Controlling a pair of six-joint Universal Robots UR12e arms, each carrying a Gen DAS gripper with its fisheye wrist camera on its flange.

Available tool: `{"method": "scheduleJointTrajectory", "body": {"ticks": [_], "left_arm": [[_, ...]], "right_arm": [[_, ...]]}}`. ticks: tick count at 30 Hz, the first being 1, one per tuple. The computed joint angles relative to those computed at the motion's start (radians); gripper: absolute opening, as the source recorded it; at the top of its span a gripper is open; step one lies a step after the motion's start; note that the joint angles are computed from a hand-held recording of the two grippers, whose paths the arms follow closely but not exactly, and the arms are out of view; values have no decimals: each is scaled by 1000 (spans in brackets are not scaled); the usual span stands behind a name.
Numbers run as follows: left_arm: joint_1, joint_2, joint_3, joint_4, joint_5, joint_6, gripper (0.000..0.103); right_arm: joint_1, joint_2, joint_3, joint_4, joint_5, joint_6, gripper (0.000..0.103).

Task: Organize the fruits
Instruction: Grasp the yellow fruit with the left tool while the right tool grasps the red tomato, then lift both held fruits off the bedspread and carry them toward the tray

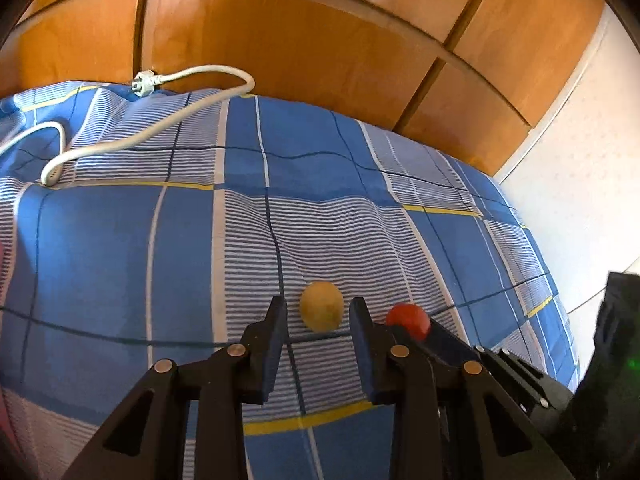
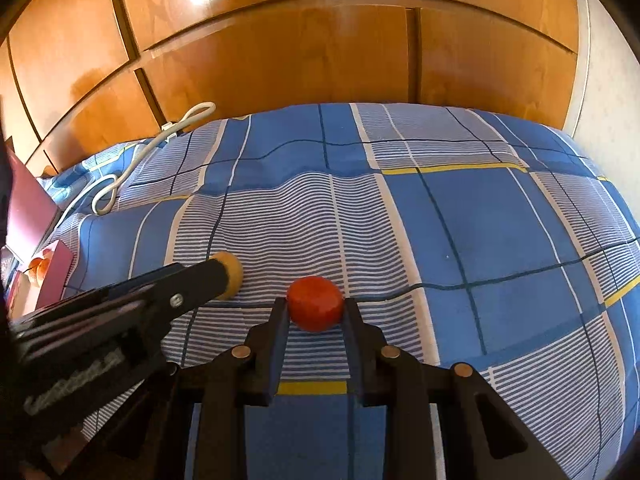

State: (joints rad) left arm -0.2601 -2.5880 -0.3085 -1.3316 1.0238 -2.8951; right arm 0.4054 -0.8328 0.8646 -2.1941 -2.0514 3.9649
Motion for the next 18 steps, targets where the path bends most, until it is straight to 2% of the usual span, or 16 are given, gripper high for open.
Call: {"method": "scheduleJointTrajectory", "body": {"ticks": [2,5,12,18], "left_arm": [[-4,-15,27,-16,12,7,31],[-10,-39,72,-57,29,20,25],[7,55,-108,65,19,18,25],[38,181,-342,216,107,4,25]], "right_arm": [[0,-1,2,-3,1,-1,27],[-1,1,0,-3,1,-2,27],[0,4,-6,0,0,-5,27],[-2,-4,7,-26,38,-20,27]]}}
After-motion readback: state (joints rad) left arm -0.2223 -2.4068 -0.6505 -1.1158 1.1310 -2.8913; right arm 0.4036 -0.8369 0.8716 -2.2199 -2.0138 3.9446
